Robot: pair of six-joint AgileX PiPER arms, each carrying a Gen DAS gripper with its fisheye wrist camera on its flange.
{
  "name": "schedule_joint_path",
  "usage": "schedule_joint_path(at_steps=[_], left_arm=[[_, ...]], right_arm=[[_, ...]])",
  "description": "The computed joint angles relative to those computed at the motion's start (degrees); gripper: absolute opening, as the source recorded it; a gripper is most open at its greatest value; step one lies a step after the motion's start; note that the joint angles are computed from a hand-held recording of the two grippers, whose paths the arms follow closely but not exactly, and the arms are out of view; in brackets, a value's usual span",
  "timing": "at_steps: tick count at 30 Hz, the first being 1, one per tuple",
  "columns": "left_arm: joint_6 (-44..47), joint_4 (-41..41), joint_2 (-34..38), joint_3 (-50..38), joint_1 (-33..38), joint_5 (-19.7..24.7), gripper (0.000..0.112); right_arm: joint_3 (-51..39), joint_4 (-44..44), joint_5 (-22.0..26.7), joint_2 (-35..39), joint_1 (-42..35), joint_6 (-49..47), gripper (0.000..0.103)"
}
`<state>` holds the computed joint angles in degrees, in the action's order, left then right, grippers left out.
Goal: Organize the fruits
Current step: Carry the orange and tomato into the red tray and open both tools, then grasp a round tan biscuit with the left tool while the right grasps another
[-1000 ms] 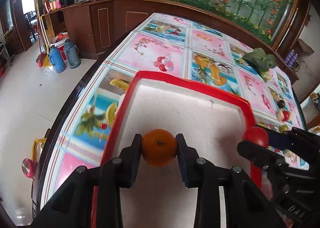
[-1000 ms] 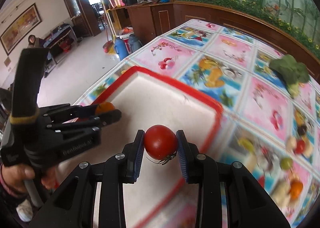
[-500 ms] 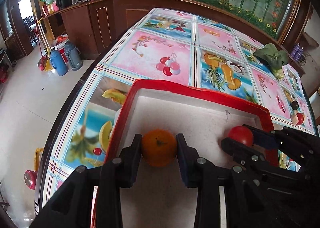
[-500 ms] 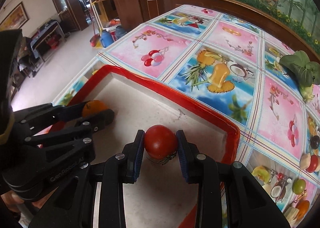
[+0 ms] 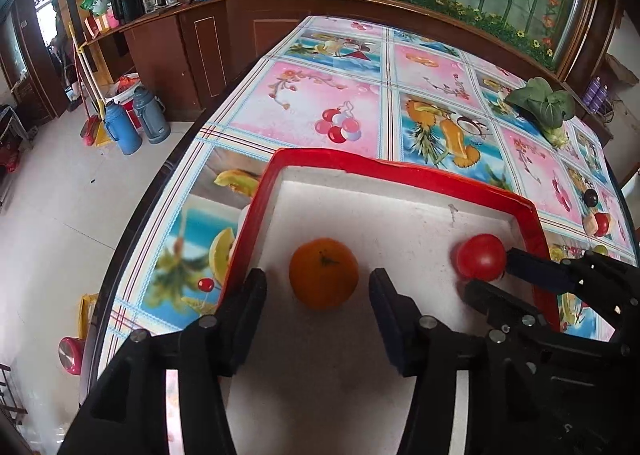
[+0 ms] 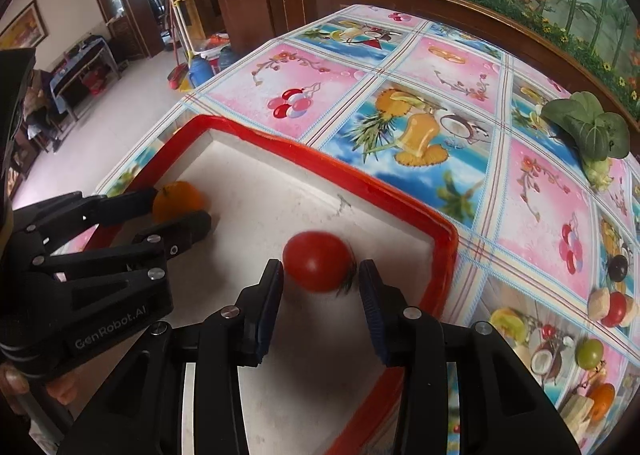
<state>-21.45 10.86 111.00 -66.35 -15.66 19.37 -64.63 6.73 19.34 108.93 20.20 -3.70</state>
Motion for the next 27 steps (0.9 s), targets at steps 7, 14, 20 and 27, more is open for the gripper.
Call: schedule_joint_path(at_steps=[7,14,20,27], left_arm=[[-0.4,-1.3,-5.9,6.9,-0.8,-2.6,0.065],[-5.7,0.4,-13.5,15.5,-5.0,-4.4,0.069],[-16.2,4.4,-18.9,21.3,-10.9,-4.9,0.069],[-34.6,16.1,-21.7,23.1,-21.0,-1.5,0.069]], right_arm=[[6.7,1.3,-0.5,-6.7,-0.7,0.0,0.038],[15.5,4.5,-0.3,-15.9,-1.1,-2.6,0.039],[24.7,14.8,0.6,-25.7,-3.9,-15.3,0.039],[35.6,26.1,5.2,-39.2,-13.1,-32.8,0.039]])
